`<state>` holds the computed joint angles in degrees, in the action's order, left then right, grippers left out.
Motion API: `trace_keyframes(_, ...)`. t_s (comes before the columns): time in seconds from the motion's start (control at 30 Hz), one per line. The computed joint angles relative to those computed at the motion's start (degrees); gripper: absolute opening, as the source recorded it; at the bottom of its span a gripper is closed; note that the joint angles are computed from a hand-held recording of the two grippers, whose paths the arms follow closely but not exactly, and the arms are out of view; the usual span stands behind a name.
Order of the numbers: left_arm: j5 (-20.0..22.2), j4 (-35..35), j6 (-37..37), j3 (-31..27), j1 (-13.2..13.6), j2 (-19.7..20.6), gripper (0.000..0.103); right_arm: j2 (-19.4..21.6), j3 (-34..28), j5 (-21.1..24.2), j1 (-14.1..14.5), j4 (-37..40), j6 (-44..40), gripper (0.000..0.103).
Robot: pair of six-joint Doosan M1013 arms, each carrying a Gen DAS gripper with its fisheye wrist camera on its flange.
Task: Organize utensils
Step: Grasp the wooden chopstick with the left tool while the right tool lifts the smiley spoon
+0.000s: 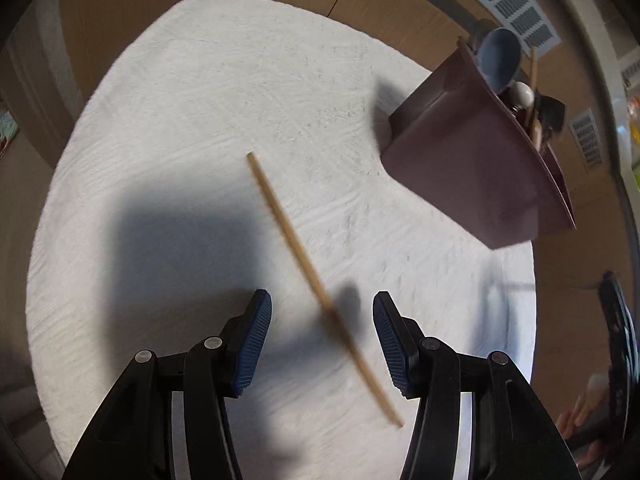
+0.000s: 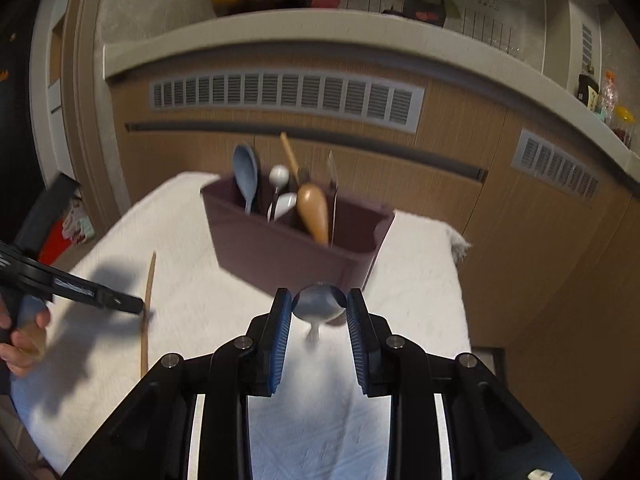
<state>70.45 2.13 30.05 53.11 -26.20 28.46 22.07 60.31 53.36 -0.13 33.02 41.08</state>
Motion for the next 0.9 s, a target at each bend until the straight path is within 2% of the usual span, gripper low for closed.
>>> trace_keyframes(0.07, 3.73, 0.62, 0.41, -4.79, 0.34, 2.85, 0.053, 0.39, -1.24, -0.04, -0.28, 0.89, 0.65, 0.025)
trace_keyframes(0.1, 5.91, 1.3, 1.15, -7.4, 0.32, 4.47, 0.049, 0.47, -1.54, -0.32, -0.48, 1.53, 0.71, 0.025)
trace_keyframes(0.2, 12.87, 5.93, 4.64, -15.03, -0.41, 8.99, 0.024, 0.36, -1.76, -0.42, -1.14, 3.1, 0.46, 0.025)
trace_keyframes(0.23, 14.09, 8.05, 5.98, -16.35, -0.93, 9.8, 0.016, 0.21, -1.56, -0.64, -1.23, 3.33, 0.21, 0.025)
trace_keyframes(0.33, 14.3, 11.73, 9.74, -15.86, -2.23, 9.77, 0.007, -0.11, -0.93, -1.21, -1.39, 3.57, -0.46, 0.025)
trace_keyframes(0.5, 10.74, 15.43, 11.99, -9.52, -4.38, 6.28, 0.005, -0.04, -1.1, -0.45, -1.62, 3.83, -1.07, 0.025)
trace_keyframes(0.6, 4.89, 16.91, 9.84, -3.81, -5.34, 2.49, 0.005, -0.15, -1.26, 0.75, -1.86, 4.89, -1.65, 0.025)
trace_keyframes(0.73, -2.73, 23.95, 3.82, 1.58, -7.53, -1.84, 0.005, -0.58, -1.07, 2.21, -2.09, 5.53, -2.0, 0.025)
trace_keyframes(0.83, -4.8, 31.67, -0.25, 0.91, -9.55, -2.42, 0.005, -1.2, -0.68, 2.53, -2.31, 5.95, -2.32, 0.025)
trace_keyframes(0.9, -7.3, 34.25, -0.73, -0.85, -9.77, -2.22, 0.005, -1.77, -0.35, 1.64, -2.45, 6.88, -2.63, 0.025)
